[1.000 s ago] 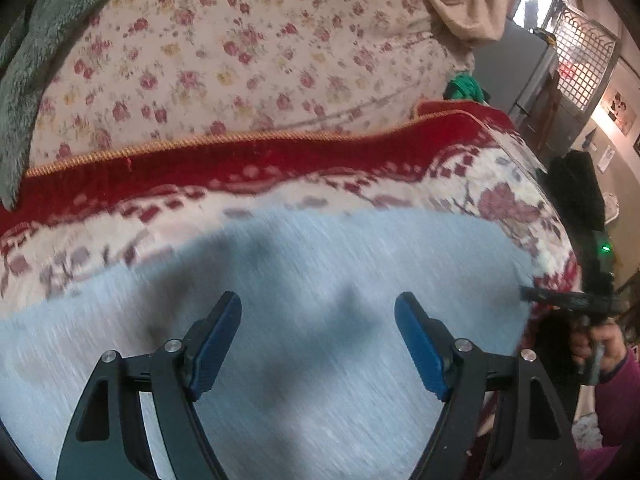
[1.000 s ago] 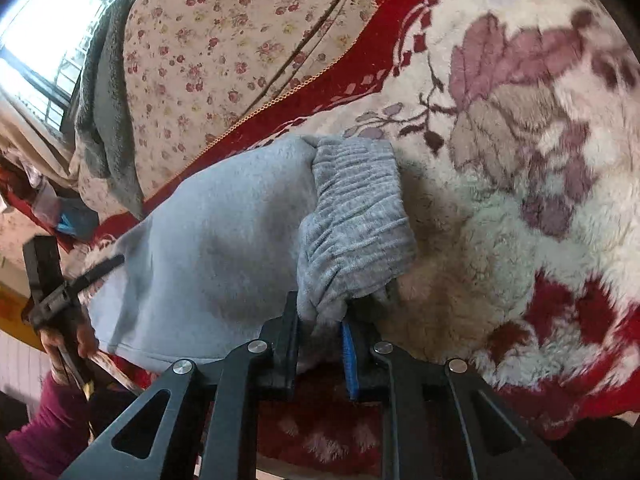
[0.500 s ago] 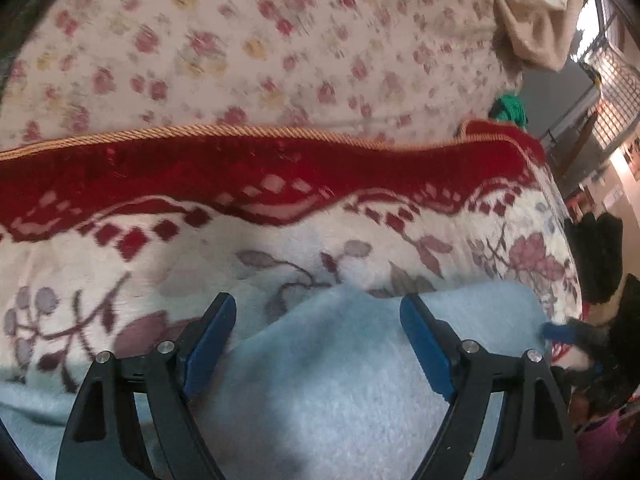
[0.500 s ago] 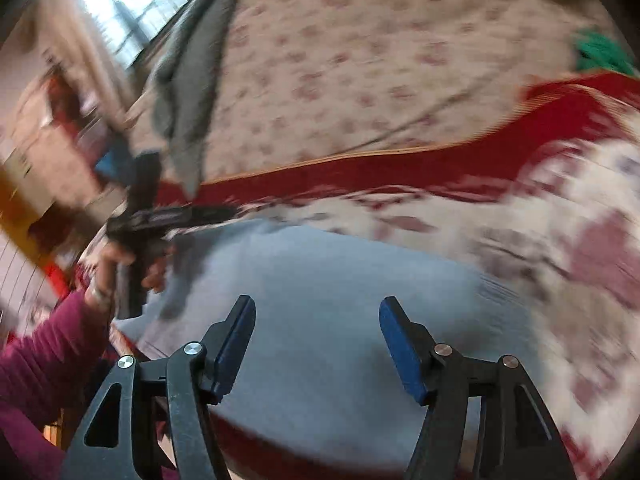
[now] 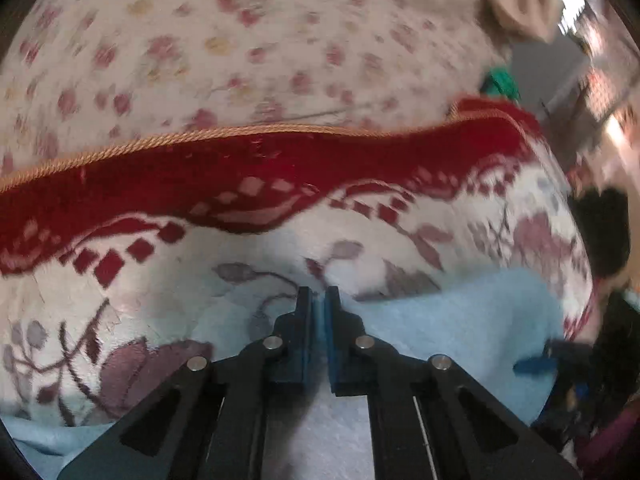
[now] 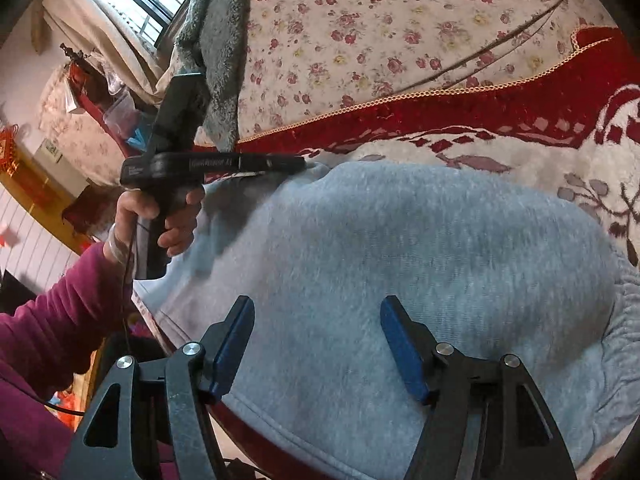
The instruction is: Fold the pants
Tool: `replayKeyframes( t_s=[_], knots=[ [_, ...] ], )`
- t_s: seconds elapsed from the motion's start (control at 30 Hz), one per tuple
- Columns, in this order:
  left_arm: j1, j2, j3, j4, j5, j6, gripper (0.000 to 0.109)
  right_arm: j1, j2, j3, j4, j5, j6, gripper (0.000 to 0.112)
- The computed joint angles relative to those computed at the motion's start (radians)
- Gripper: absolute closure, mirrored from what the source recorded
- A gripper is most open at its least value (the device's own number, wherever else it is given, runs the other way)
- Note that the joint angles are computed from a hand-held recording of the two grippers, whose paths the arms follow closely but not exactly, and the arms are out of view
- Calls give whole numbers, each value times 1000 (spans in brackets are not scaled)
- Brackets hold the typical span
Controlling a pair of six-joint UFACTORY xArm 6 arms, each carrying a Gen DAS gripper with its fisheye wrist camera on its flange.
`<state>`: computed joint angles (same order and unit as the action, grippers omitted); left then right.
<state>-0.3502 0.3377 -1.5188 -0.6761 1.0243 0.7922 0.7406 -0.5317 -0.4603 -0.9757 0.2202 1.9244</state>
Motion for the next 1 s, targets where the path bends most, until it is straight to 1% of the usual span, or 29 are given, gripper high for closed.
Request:
replayKeyframes(
  t_s=[0.07, 0.13, 0.2, 0.23, 0.27, 0.3, 0.33, 0.4, 0.5, 0.57, 0.7, 0.8, 0.93, 1.0],
  knots=[
    [-4, 7, 14, 10, -19, -5, 102, 32, 17, -24, 12, 57, -27, 42],
    [-9, -22, 63, -6, -48, 30, 102, 53, 21, -36, 46, 96, -72, 41],
    [1, -56, 95, -36, -65, 32, 93, 65, 26, -46, 87, 120, -110, 39],
    [10, -64, 96, -44, -57, 20, 68, 70, 28, -52, 109, 131, -128, 38],
    [26, -80, 106, -64, -53, 10, 38, 76, 31, -59, 125, 146, -138, 37],
    [45, -107, 132, -106, -64, 18, 32, 87, 36, -73, 154, 173, -158, 37],
    [63, -132, 151, -140, -61, 30, 31, 96, 39, -84, 172, 199, -170, 36],
    [97, -188, 196, -164, -63, 57, 31, 113, 45, -108, 165, 235, -162, 36],
    [132, -283, 295, -127, -158, 88, 31, 108, 72, -130, 157, 169, -171, 35],
    [162, -324, 341, -102, -183, 109, 31, 112, 102, -155, 174, 161, -202, 34],
    [268, -398, 423, -65, -186, 144, 31, 115, 187, -230, 193, 127, -266, 34],
    [351, -439, 467, -45, -203, 142, 31, 105, 270, -306, 207, 77, -318, 34],
    [493, -458, 471, -85, -170, 155, 30, 97, 422, -452, 285, 22, -445, 34],
    [568, -450, 453, -108, -151, 146, 22, 97, 510, -545, 346, -4, -537, 33]
  ],
)
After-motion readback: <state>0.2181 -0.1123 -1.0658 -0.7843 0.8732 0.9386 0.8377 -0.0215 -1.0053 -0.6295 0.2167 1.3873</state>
